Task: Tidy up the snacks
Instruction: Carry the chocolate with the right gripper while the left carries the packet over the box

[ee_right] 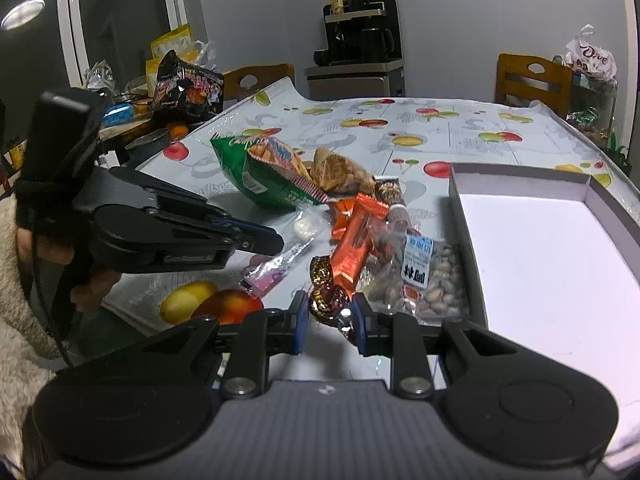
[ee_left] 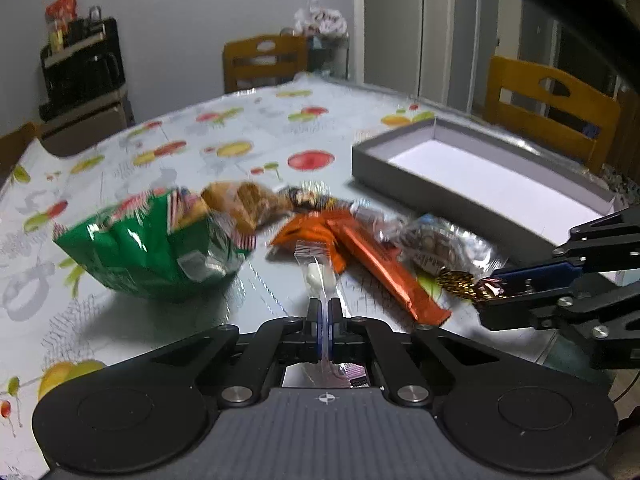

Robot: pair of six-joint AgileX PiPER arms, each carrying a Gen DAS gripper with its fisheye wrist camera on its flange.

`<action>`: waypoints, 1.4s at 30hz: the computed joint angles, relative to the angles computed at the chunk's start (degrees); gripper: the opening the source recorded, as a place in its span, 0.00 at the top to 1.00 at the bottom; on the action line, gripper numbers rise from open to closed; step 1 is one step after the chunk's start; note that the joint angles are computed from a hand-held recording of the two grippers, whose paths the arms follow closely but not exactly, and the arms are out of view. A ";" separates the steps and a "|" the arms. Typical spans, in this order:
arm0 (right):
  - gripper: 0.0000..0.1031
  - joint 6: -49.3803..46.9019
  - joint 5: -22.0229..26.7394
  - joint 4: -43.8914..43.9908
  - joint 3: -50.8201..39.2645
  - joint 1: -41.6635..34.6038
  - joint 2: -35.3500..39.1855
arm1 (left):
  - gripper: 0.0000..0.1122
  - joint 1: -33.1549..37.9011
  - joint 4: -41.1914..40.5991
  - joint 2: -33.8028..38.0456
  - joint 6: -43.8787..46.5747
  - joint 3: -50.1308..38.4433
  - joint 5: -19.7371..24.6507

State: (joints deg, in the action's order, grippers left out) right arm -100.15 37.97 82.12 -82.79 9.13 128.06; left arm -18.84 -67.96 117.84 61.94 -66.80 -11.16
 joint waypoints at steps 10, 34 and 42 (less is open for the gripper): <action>0.78 -0.68 -0.94 2.38 -2.88 0.52 0.16 | 0.96 -0.27 13.54 -2.58 -12.52 1.80 -2.74; 0.78 -5.56 -3.01 10.31 1.77 -8.18 -5.49 | 0.96 -4.35 27.33 0.63 -21.15 -8.10 -0.13; 0.78 -7.01 -4.97 11.80 3.00 -12.12 -5.31 | 0.96 -6.30 30.33 4.42 -22.39 -14.22 2.89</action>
State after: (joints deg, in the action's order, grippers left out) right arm -107.16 33.00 93.92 -79.79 -2.98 122.75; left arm -25.15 -37.63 122.26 39.55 -81.02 -8.28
